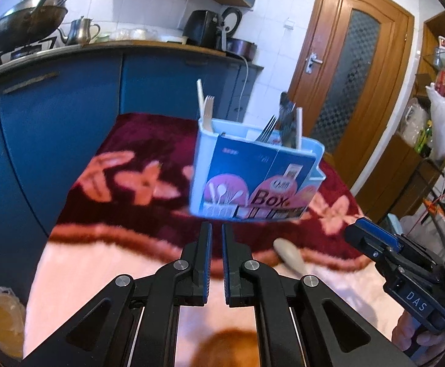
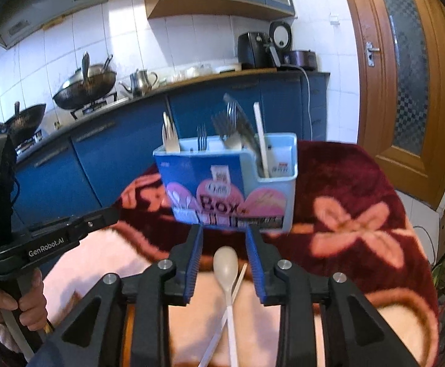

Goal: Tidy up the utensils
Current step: 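Lower the right tool and close it on a white plastic spoon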

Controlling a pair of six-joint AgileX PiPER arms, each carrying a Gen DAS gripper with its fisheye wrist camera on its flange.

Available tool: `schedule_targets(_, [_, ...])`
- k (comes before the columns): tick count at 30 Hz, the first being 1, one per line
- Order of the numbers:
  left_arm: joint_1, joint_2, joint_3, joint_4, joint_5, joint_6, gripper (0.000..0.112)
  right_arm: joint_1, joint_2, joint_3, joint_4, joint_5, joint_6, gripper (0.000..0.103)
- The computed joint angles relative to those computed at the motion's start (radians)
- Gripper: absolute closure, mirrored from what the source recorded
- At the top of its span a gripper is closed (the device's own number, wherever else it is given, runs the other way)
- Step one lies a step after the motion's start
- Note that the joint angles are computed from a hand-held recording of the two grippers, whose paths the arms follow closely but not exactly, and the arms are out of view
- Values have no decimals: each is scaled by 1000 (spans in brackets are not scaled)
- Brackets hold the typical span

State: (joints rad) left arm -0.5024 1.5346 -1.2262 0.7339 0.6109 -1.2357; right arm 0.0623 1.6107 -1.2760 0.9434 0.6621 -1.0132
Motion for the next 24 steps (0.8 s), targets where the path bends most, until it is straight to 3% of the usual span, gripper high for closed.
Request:
schedule_targets(12, [57, -13, 79, -65, -44, 21, 106, 110, 105, -60, -273, -40, 227, 67])
schedule_targets(24, [100, -6, 113, -120, -103, 53, 106, 167, 200, -164, -474, -11, 413, 64])
